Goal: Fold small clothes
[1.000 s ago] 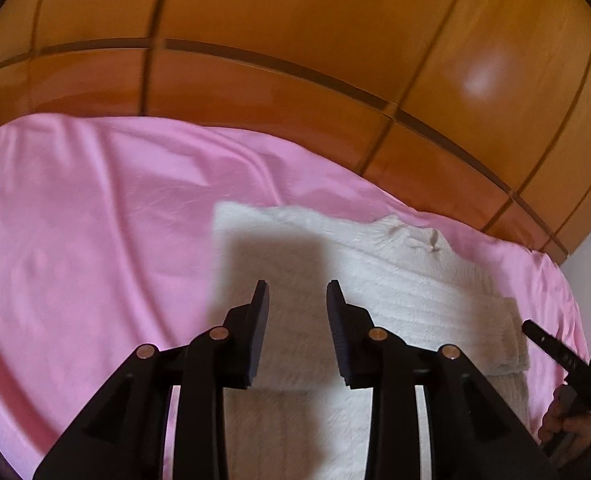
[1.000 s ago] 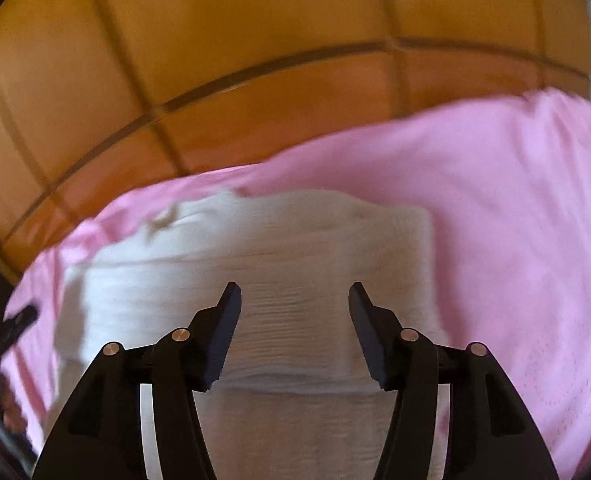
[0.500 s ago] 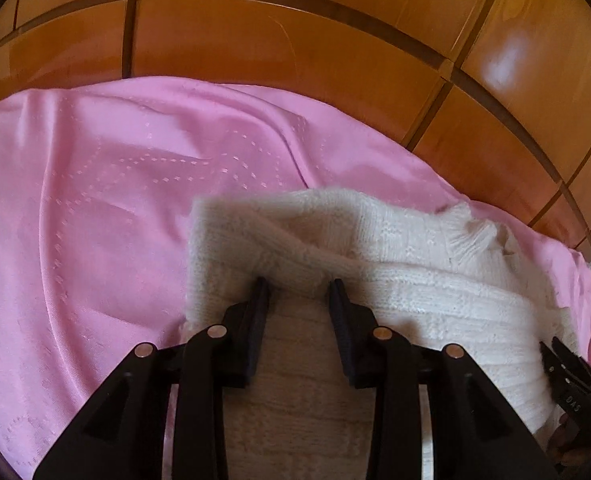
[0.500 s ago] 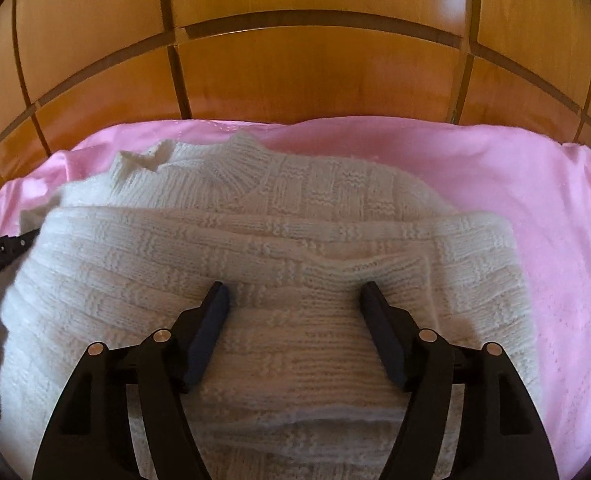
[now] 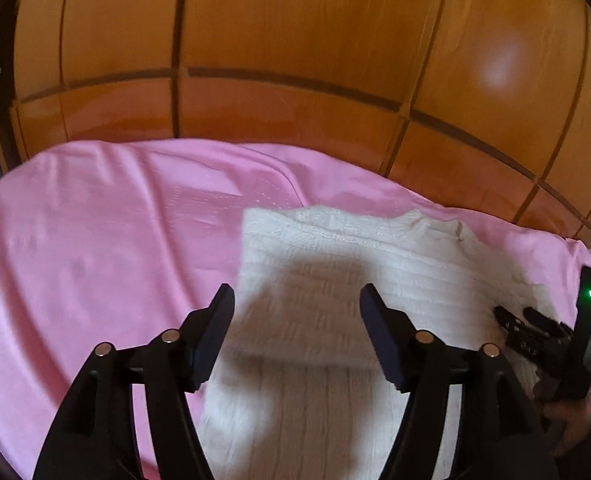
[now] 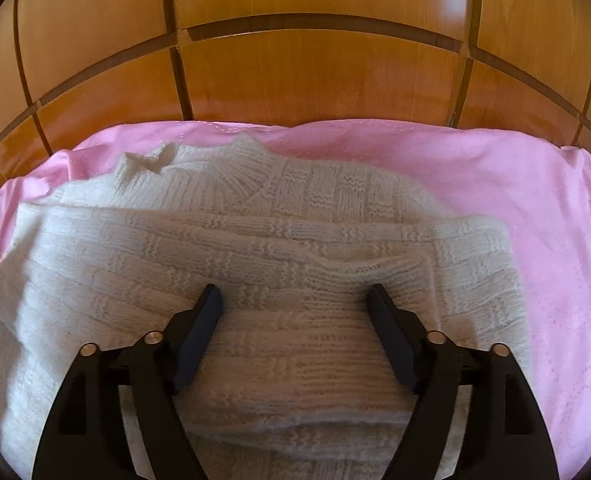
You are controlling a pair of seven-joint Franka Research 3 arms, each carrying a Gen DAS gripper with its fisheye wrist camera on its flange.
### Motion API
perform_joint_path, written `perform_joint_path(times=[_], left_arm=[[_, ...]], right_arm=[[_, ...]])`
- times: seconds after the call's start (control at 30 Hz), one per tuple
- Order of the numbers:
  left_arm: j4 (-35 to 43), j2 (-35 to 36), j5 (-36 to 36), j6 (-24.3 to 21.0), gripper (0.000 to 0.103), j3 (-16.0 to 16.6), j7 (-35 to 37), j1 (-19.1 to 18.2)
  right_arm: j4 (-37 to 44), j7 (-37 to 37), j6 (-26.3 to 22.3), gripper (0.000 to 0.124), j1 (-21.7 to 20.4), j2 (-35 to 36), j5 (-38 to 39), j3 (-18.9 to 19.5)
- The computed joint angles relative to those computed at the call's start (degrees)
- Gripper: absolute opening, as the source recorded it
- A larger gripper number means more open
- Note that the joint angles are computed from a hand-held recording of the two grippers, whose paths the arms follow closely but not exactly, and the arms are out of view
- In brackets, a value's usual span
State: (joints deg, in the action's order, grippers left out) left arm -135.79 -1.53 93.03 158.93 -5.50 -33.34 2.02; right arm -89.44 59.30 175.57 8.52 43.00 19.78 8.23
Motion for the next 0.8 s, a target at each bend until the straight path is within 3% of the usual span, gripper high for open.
perform_joint_path(times=[0.03,0.13,0.3,0.47,0.8], left_arm=[[-1.75,-1.91,0.09,-0.95,0.068,-0.36,-0.66,-0.35],[-5.43,-5.95,-0.10,-1.39,0.070,-0.95,-1.96,-0.61],[-9.87,-9.98,-1.21,-2.03,0.070,-2.07,-3.59,-1.03],[-13.65,-13.28,-2.36,-2.29,0.070,-3.05,-4.27,-1.57],[-18.02,-16.67,-6.53,-3.42,0.072,-4.66,-2.30,-2.09]], right_arm=[[-1.11,0.50,0.12,0.089,0.04,-0.96,0.37,-0.11],[-7.16,-2.69,1.62,0.090,-5.28,-4.99,3.10,6.18],[-17.26,-7.75,1.68,0.091,-10.11,-11.54,6.40,10.54],[-22.94,-7.50,-2.13,0.091,-7.28,-15.57,7.91,5.44],[-30.81,-15.91,-1.12,0.091,-10.43,-20.56,14.11,5.57]])
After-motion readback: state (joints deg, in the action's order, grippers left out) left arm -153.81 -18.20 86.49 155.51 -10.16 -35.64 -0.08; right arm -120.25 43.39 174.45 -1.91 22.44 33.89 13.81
